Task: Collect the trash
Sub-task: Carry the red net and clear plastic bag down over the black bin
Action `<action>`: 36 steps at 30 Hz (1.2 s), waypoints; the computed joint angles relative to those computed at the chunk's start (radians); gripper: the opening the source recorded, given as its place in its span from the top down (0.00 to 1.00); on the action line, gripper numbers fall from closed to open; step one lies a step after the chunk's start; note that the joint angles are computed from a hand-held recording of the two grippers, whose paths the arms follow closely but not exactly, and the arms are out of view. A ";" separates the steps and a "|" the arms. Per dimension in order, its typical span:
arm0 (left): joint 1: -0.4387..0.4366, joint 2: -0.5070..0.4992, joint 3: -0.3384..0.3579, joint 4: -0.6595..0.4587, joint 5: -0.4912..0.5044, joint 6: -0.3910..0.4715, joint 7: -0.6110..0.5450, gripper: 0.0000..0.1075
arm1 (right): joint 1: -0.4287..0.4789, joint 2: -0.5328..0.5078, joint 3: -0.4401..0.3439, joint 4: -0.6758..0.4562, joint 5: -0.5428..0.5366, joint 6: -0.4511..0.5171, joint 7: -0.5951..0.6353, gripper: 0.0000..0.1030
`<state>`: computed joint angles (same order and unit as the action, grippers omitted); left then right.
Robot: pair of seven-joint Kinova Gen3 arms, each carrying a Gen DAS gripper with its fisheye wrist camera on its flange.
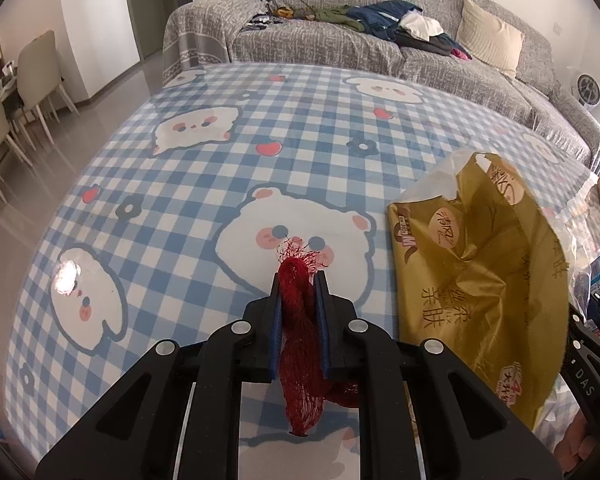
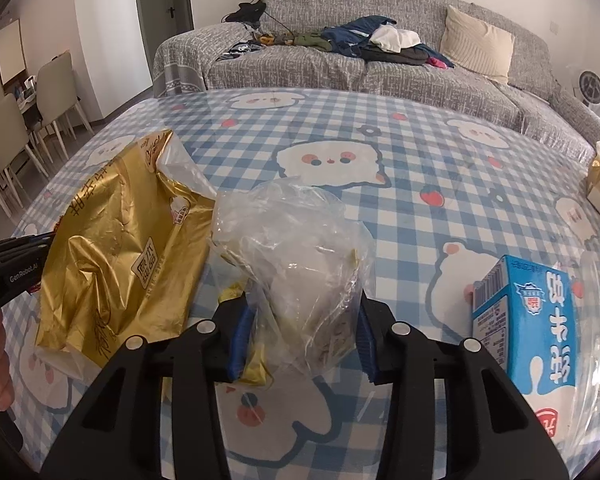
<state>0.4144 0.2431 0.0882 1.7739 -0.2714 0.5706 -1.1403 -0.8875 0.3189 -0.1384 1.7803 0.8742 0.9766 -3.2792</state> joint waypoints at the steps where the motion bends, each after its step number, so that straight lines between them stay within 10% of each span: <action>1: -0.001 -0.005 0.001 0.001 0.003 0.004 -0.001 0.88 | -0.003 -0.004 0.000 0.001 0.001 0.004 -0.004 0.61; 36: -0.034 -0.207 0.088 0.106 0.024 0.077 0.005 0.88 | -0.099 -0.098 -0.114 -0.050 -0.026 0.256 -0.078 0.61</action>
